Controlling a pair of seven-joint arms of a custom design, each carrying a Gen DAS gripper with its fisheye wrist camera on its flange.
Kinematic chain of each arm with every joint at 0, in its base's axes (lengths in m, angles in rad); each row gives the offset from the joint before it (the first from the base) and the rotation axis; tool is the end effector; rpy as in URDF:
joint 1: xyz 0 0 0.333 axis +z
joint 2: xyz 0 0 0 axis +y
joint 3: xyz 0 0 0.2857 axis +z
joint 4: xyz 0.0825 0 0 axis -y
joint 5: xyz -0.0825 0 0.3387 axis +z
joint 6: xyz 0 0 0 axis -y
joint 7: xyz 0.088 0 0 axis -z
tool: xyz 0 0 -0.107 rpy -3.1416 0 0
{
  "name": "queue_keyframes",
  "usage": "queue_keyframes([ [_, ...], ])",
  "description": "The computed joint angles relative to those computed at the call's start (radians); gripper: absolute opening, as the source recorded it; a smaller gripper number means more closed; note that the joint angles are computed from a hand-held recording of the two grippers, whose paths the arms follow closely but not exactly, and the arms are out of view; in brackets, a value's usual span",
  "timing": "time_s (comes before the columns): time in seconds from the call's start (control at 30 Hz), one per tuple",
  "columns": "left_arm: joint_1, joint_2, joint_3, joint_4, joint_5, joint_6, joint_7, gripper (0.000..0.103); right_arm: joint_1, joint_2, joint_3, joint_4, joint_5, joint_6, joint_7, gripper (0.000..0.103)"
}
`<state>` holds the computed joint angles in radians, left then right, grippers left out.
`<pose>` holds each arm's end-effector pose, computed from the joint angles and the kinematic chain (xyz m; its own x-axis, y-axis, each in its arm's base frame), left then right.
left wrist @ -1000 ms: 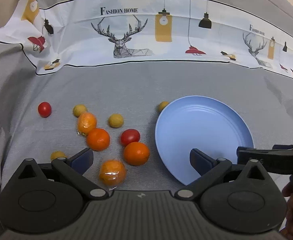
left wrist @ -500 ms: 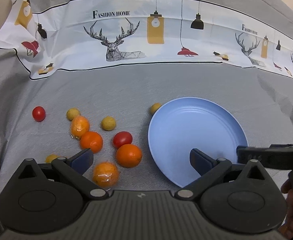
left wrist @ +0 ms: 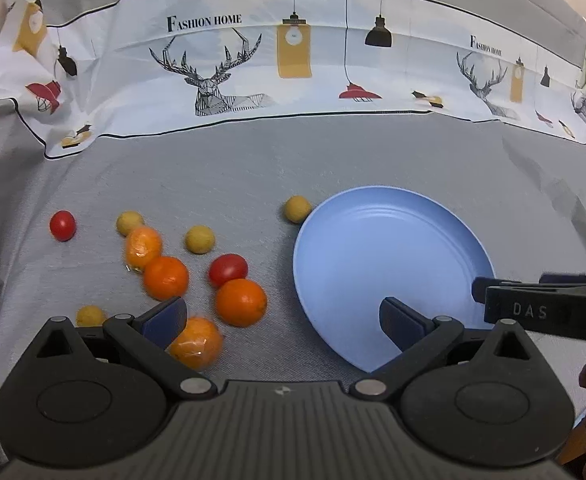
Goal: Organize fruits
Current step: 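Move both tools toward the fruit pile beside the blue plate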
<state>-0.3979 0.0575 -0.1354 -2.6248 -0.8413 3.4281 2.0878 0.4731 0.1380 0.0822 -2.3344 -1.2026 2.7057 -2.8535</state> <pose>0.4101 -0.1430 0.3102 -0.1643 -0.9860 0.0294 -0.7704 0.1096 -0.6280 0.3984 0.2852 0.2933 -0.2260 -0.9729 -0.0493 -0.7829 0.2115 -0.5851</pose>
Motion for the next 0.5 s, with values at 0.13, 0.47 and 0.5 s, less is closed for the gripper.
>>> queue_keyframes([
  [0.13,0.006,0.005,-0.005,-0.004,0.028,0.0,-0.032,0.102,0.01,-0.002,0.009,0.01,-0.05,-0.015,-0.036,0.08],
  [0.47,-0.112,0.026,0.087,0.044,-0.097,-0.025,0.078,0.102,0.023,0.01,0.022,0.047,0.027,-0.092,-0.186,0.081],
  [0.5,-0.111,0.028,0.087,0.045,-0.089,-0.027,0.071,0.102,0.024,0.007,0.019,0.043,0.025,-0.091,-0.186,0.081],
])
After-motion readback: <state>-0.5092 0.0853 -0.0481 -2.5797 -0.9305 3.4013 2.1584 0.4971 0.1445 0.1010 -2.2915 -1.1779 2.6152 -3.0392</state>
